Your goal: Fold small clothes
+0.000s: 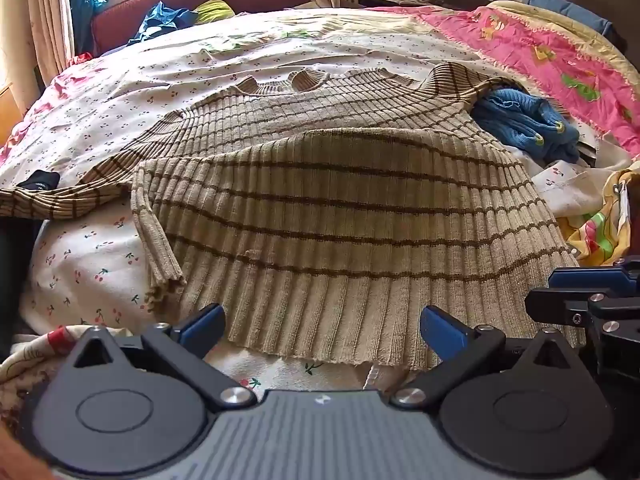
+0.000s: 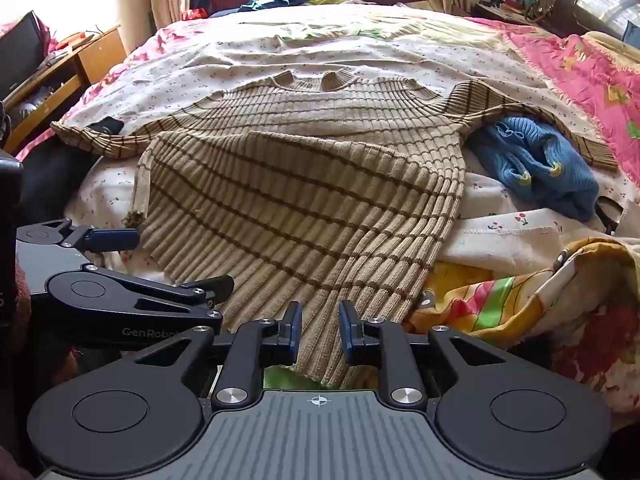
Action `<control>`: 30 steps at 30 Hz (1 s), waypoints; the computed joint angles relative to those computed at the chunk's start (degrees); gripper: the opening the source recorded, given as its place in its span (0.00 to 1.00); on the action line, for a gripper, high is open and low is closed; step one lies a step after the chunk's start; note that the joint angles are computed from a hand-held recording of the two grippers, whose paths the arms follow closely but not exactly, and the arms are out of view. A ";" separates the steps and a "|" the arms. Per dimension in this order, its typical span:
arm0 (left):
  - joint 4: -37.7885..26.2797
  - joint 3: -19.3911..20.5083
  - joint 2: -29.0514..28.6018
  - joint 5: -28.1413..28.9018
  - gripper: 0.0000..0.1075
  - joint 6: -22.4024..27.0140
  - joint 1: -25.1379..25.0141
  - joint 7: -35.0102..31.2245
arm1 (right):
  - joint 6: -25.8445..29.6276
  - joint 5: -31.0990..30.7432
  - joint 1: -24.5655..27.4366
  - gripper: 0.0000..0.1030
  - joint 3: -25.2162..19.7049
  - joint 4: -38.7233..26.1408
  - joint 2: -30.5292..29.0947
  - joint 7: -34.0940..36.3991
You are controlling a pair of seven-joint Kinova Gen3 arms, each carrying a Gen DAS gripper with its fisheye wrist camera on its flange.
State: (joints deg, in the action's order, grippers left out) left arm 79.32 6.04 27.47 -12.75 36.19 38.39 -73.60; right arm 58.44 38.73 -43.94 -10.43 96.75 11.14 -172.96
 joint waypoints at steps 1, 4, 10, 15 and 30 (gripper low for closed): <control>0.15 0.04 -0.07 0.06 0.96 -0.22 -0.12 -0.13 | -0.06 0.09 -0.03 0.20 0.00 0.11 -0.05 -0.14; 0.85 -0.56 -0.11 -0.54 0.96 -0.65 0.41 0.28 | -0.05 -0.22 0.04 0.20 -0.06 0.09 -0.03 -0.10; 0.41 -0.30 0.22 -0.24 0.96 -0.08 0.25 0.30 | 0.38 -0.57 -0.17 0.20 -0.06 -0.31 0.34 -0.07; 0.48 -0.22 0.23 -0.47 0.96 -0.03 0.43 0.02 | 0.14 -0.67 -0.09 0.20 0.21 -0.24 0.26 -0.27; 0.63 -0.26 0.26 -0.66 0.96 -0.03 0.62 0.09 | 1.16 -0.54 -0.23 0.20 0.09 -0.27 0.29 -1.02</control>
